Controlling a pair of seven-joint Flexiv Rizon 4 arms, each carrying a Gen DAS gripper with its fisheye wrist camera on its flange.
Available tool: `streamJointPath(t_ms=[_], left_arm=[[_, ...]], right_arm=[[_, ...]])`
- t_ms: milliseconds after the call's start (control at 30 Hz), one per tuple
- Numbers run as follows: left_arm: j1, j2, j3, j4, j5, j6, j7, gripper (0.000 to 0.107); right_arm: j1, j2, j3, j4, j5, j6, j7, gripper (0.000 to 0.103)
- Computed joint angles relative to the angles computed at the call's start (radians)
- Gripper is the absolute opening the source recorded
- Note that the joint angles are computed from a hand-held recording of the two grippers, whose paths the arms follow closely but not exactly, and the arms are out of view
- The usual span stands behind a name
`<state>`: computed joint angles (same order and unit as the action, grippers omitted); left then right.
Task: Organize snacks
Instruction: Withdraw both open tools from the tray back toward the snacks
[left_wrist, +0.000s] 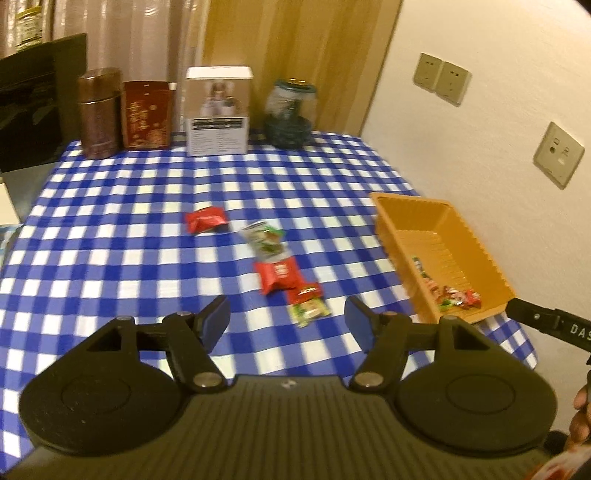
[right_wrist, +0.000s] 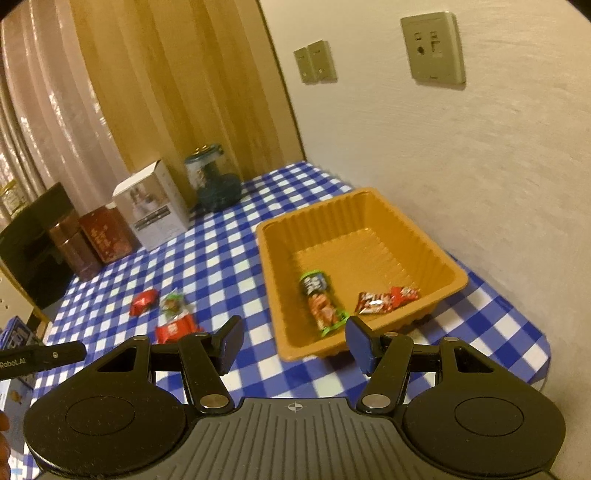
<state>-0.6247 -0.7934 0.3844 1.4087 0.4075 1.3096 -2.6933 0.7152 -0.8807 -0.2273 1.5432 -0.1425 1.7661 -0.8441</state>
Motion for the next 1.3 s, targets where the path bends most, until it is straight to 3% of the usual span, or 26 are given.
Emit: streamJointPath(t_ms=[267, 767, 900, 1300], left_arm=[[-0.012, 0.041, 0.027, 0.085, 0.030, 0.006, -0.052, 0.067], [0.014, 0.047, 0.014, 0.112, 0.039, 0.026, -0.046, 0.067], [0.028, 0.037, 0.007, 0.116, 0.027, 0.037, -0.026, 0.068], [0.087, -0.032, -0.020, 0.103, -0.083, 0.099, 0.121, 0.068]], right_arm=[[0.005, 0.003, 0.035, 0.009, -0.020, -0.004, -0.022, 0.061], [-0.022, -0.036, 0.118, -0.060, -0.091, -0.035, -0.071, 0.061], [-0.025, -0.057, 0.132, -0.086, -0.115, -0.044, -0.094, 0.061], [-0.123, -0.209, 0.316, -0.308, -0.221, -0.146, -0.218, 0.061]])
